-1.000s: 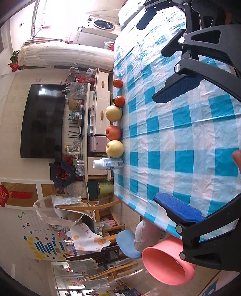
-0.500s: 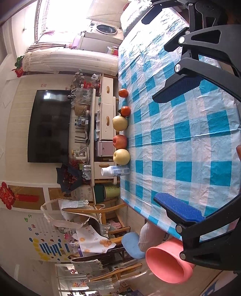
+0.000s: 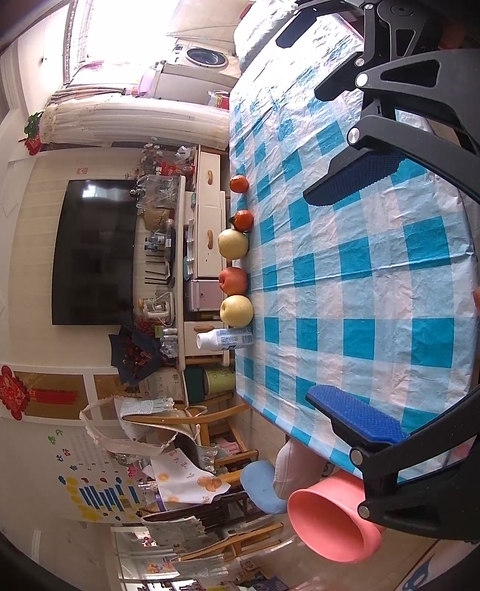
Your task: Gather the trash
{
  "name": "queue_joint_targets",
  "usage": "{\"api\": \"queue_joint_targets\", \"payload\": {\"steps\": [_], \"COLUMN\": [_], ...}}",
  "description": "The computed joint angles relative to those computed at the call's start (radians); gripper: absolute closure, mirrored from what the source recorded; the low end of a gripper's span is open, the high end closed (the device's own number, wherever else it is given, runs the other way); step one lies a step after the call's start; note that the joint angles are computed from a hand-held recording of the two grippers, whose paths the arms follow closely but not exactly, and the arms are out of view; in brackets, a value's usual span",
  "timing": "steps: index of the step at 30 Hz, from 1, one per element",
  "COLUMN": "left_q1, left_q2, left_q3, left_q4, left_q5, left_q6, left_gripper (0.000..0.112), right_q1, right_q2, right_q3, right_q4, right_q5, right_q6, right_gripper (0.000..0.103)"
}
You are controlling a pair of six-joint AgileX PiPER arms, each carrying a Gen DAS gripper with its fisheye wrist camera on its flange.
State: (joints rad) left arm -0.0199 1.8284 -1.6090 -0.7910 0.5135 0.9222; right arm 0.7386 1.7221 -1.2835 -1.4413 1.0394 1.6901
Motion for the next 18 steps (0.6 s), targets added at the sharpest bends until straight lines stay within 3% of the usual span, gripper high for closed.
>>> {"api": "queue_joint_targets", "payload": {"steps": [13,18], "left_q1": [-0.014,-0.043], "left_q2": [0.052,0.146], "left_q3": [-0.015,-0.132], "left_q4": [0.022,0.175], "left_q5": [-0.006,0.04], "left_q6": [0.009,-0.141], "left_gripper": [0.016,0.016], "right_q1": [-0.021,-0.087], "right_q2": [0.027,0.033], "right_q3": [-0.021,-0.027], "right_q4": [0.011,0.069], "right_q5": [-0.038,-0.147], "right_q6": [0.013,-0.002], "right_gripper": [0.004,0.004]}}
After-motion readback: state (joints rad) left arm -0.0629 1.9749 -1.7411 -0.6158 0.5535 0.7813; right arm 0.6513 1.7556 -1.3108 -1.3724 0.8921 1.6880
